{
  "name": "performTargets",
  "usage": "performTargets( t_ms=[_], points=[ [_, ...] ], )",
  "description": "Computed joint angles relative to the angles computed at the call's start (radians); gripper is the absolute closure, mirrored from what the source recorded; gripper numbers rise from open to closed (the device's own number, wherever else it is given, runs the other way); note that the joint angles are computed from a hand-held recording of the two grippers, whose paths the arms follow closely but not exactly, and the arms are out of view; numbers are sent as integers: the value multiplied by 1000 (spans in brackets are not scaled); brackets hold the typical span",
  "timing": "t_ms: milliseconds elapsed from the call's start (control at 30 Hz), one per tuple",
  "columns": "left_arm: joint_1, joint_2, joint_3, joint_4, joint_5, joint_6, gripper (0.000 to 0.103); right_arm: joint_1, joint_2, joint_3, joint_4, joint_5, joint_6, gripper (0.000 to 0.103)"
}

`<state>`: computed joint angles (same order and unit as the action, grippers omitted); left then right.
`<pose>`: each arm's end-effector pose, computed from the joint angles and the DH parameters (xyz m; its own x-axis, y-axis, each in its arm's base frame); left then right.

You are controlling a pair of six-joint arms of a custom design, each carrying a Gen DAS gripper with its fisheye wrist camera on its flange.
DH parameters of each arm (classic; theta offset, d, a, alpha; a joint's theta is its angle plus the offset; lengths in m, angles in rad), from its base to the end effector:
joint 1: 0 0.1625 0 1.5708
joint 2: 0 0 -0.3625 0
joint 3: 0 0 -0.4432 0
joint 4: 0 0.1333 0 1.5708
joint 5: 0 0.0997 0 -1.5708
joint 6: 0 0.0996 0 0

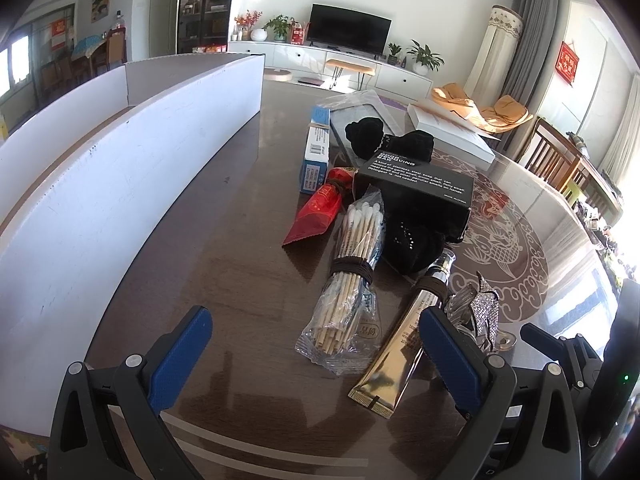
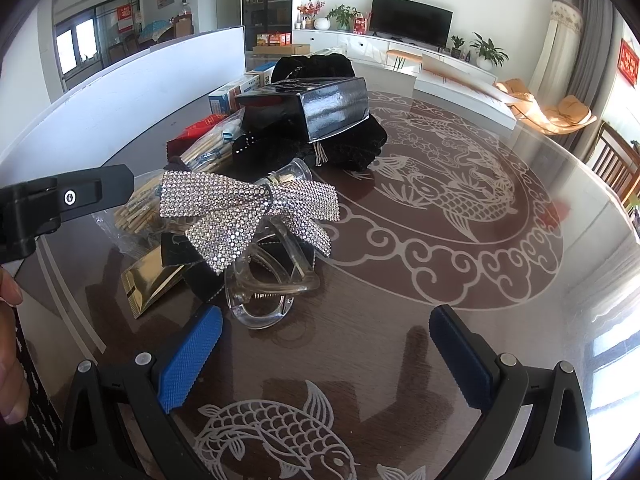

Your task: Organize objects

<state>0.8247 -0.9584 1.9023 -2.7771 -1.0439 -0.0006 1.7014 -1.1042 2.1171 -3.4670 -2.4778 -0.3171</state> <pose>-0.2638 -0.5555 0.0429 -0.7237 0.4905 -0.4855 0.6551 0.7095 -0.2597 0.1206 -0.4969 0.1484 -0.6300 0.3010 0.7159 -0.2937 0.7610 -0.5784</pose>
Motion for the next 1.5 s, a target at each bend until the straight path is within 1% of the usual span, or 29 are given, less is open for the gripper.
performTargets(
  t_ms=[133,433,567,633,700,733,767,833,900,967,1067,1167,1267,1300,1400,1500],
  points=[
    [15,-12,-6,14,-27,-32,0,-10,-19,7,30,22,32,0],
    [31,-21,-20,63,-38,-96,0,-17,-45,24,57,56,63,0],
    [40,-32,-18,69,-38,-133,0,-15,-45,25,49,55,63,0],
    [48,-38,-18,69,-46,-152,0,-12,-44,31,12,61,46,0],
    [56,-45,-16,69,-57,-173,0,-6,-46,50,-77,97,-2,0],
    [62,-45,-18,69,-66,-184,0,-6,-58,61,-87,126,-3,0],
    [67,-46,-21,71,-73,-195,0,-8,-71,68,-73,155,12,0],
    [73,-44,-26,77,-82,-212,0,-11,-78,50,-12,170,47,0],
    [75,-45,-27,83,-80,-219,0,-12,-67,13,48,167,66,0],
    [74,-44,-28,81,-72,-220,0,-14,-47,-29,101,144,73,0],
    [73,-46,-24,73,-61,-221,0,-27,-60,-41,153,122,85,0],
    [76,-45,-25,69,-73,-222,0,-36,-91,-9,118,73,39,0],
    [75,-39,-32,82,-77,-218,0,-41,-120,27,73,-23,0,0],
    [74,-38,-32,83,-75,-213,0,-47,-131,39,58,-44,-9,0],
    [68,-37,-29,81,-67,-198,0,-59,-194,96,72,-29,3,0],
    [68,-34,-34,96,-71,-194,0,-64,-218,130,82,-9,-1,0]
  ],
)
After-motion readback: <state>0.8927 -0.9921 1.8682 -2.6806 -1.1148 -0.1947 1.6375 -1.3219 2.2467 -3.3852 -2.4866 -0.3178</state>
